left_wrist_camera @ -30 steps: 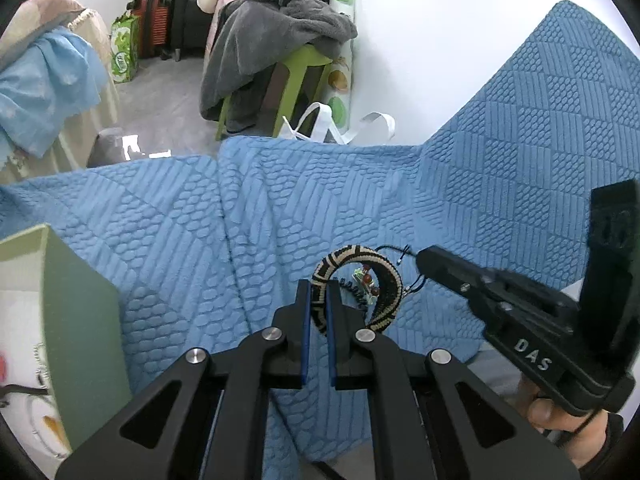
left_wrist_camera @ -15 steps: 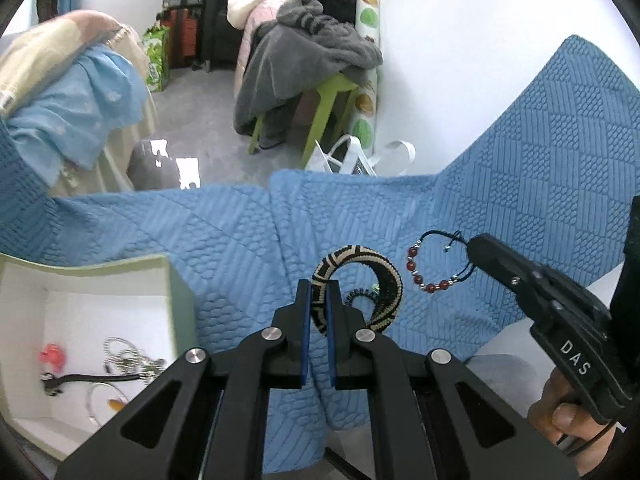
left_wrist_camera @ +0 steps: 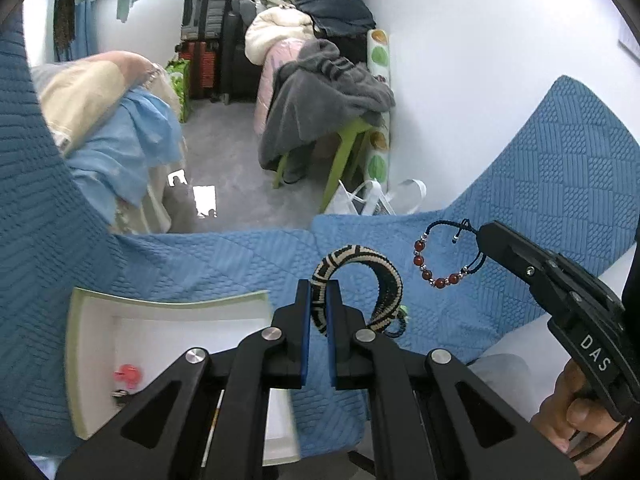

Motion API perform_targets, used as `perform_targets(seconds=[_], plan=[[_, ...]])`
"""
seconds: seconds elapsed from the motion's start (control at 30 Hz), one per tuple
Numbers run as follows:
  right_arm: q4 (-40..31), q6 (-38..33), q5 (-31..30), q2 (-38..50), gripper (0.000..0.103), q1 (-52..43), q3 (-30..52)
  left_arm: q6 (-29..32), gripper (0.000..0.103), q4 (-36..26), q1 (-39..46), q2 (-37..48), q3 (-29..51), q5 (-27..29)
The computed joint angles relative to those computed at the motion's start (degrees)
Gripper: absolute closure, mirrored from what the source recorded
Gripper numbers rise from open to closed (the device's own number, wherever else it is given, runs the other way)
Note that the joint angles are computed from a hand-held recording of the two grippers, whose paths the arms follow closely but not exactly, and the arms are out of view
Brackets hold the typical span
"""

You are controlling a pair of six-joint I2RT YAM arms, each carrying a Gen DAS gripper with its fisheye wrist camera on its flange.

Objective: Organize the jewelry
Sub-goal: 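Carry the bangle and red bead bracelet over the white box with both tools, then open the left tool to drop the bangle while the right tool releases the red bracelet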

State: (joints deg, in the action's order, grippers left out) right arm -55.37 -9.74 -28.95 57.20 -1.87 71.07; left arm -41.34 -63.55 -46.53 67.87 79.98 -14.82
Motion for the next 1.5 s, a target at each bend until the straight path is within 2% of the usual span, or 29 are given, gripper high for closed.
perform_targets(seconds=[0.4,0.43,0.7,1.0,1.3,1.5], plan=[[1.2,14.1,18.7,-1.6,0.102,27.2,3.9,6.7,0.096,-6.7,9.7,-8.9,-0.2,3.1],[1.0,14.6,18.9,-1.7,0.102,27.8,4.1,7.5,0.096,-7.1,10.6,-9.4,-0.3,3.5],[3.2,20.8,28.3,0.1,0.102,41.1,2.4,15.3,0.096,-6.9,23.4,-15.6,-6.7,11.6],[7.3,25.5,33.1,1.6,0.102,48.1,-7.0,21.5,0.096,-4.8,34.5,-21.4,-19.1,18.7],[9.9,28.9,35.2,1.9,0.102,50.3,-15.7,25.4,0.096,-3.8,40.3,-24.9,-28.6,20.5],[11.3,31.9,36.3,1.3,0.102,50.8,-20.1,27.6,0.096,-4.5,44.1,-26.6,-32.1,21.8]])
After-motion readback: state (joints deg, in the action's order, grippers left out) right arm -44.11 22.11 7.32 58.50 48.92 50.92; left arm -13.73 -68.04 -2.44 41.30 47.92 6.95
